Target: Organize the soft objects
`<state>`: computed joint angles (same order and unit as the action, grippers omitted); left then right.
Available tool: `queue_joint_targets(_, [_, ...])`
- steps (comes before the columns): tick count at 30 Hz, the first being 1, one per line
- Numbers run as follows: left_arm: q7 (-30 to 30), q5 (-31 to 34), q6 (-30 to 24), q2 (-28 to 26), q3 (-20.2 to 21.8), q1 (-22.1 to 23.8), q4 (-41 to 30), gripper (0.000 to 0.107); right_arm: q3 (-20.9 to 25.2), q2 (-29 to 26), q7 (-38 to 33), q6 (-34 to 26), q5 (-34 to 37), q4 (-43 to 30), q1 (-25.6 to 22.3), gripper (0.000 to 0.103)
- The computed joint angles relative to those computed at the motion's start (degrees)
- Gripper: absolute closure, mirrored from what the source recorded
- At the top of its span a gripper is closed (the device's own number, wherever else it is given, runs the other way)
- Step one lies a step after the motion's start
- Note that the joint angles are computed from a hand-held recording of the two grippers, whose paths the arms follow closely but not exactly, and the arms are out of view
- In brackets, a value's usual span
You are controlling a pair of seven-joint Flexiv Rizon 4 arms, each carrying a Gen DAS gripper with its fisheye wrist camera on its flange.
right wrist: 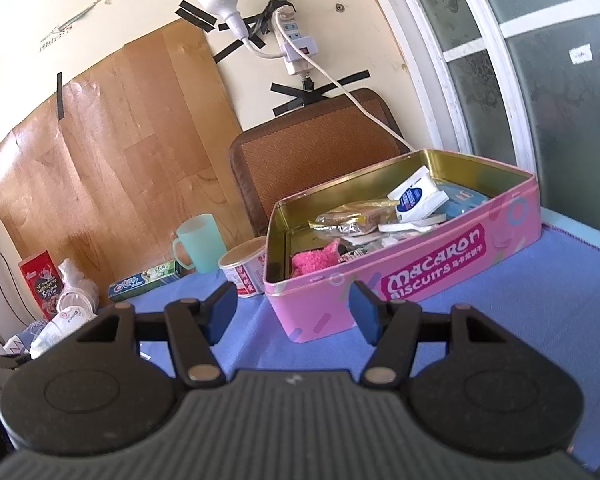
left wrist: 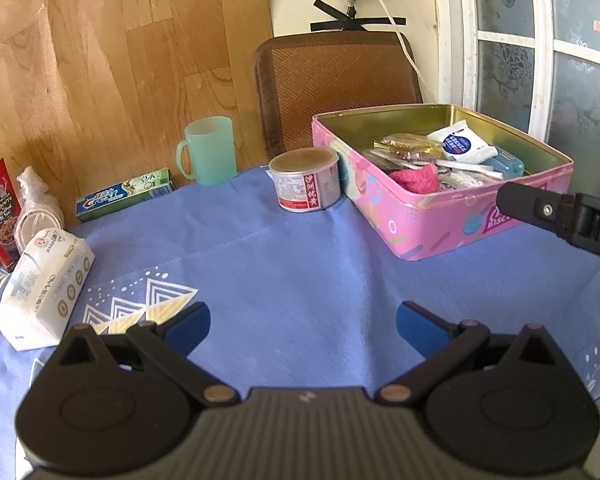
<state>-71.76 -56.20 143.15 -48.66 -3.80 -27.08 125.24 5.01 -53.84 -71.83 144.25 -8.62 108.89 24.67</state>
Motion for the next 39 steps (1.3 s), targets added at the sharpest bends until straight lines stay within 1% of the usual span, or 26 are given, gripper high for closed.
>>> queue_joint_targets(14, [-0.7,1.8,2.0,0.4,0.2,0.7,0.4,0.004,-0.3,0.1,-1.9,0.7,1.1,0.0,0.8,0.039])
queue_joint_targets(28, [0.5,4.1,4.4,1.0,0.3,1.4,0.1,0.004,-0.8,0.3,-3.9,1.9,3.9,0.2,1.9,0.039])
queue_joint_targets(31, [-0.7,6.5,5.2,1.4,0.2,2.2,0.7,0.004,-0.8,0.4,-4.1,2.1,4.4,0.2,2.0,0.038])
queue_joint_targets(35, [-4.6,11.6,5.0,2.4,-0.2,4.4,2.1,0.004,-0.8,0.4,-4.3,2.1,4.8,0.1,2.1,0.038])
queue_joint_targets(39, [-5.4,10.5,5.1,2.6,0.4,3.8,2.1,0.004,-0.8,0.3,-4.4,2.1,4.7,0.2,2.0,0.038])
